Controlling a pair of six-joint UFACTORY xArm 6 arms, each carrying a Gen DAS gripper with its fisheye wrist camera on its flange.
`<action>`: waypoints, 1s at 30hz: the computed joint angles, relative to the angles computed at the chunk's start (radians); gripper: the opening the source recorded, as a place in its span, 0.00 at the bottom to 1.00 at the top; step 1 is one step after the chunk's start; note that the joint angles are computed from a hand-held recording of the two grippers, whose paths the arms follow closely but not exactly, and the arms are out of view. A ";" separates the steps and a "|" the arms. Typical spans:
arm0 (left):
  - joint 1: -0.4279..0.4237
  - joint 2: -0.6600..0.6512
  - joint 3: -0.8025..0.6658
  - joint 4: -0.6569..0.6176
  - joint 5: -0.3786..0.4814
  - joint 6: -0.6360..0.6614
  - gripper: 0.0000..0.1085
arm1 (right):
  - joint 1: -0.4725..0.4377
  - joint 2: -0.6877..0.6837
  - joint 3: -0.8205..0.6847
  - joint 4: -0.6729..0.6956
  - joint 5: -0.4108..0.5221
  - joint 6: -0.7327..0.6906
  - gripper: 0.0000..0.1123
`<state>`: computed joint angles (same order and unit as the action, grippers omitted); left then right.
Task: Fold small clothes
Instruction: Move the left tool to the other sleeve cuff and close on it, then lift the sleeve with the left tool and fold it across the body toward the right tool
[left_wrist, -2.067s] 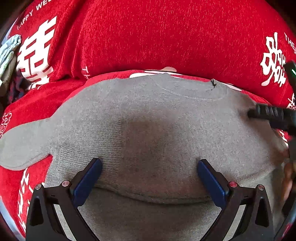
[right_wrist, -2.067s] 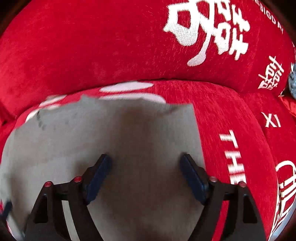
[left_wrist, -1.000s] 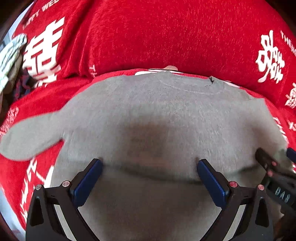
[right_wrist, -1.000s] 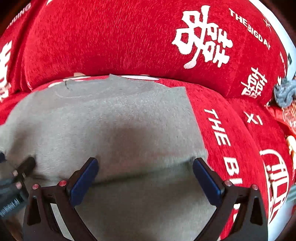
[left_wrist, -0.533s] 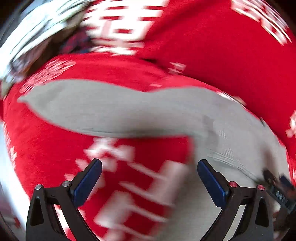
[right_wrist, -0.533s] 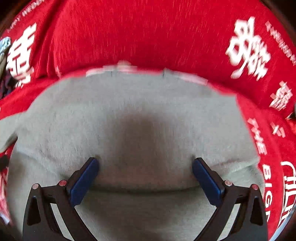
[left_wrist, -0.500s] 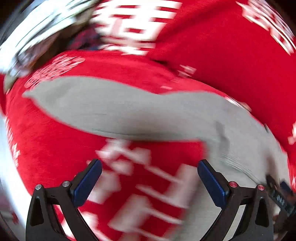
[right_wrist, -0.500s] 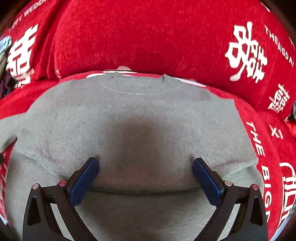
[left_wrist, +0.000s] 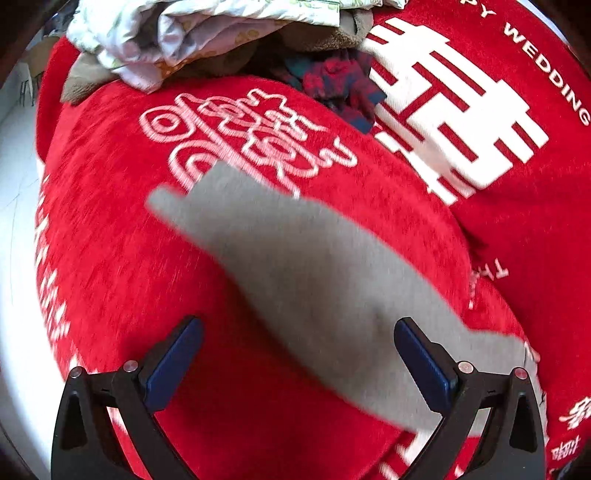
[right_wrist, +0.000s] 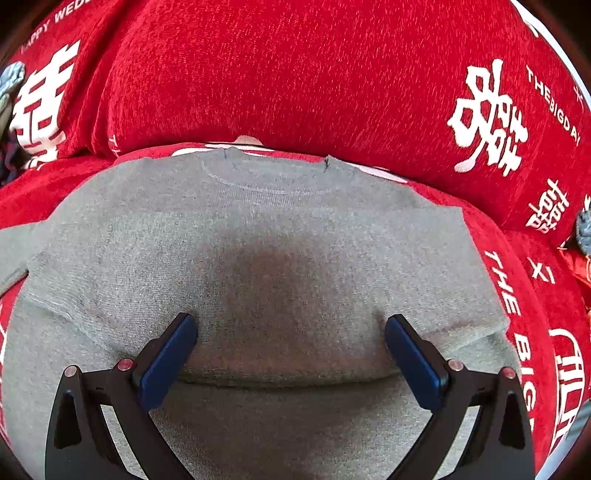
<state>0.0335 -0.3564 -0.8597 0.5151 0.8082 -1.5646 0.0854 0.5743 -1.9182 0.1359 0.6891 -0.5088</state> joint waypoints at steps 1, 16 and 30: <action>0.018 0.008 -0.004 0.002 -0.012 0.019 0.95 | 0.001 -0.004 0.005 -0.007 -0.006 0.001 0.91; 0.103 -0.116 0.101 0.021 -0.064 0.074 0.09 | 0.169 0.096 -0.214 -0.066 0.132 0.058 0.91; 0.112 -0.148 0.123 0.044 -0.099 0.085 0.09 | 0.355 0.046 -0.121 0.114 0.283 -0.139 0.86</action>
<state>0.1453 -0.5043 -0.7364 0.5589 0.7088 -1.4793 0.4401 0.6200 -2.0394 0.2496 0.9719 -0.6474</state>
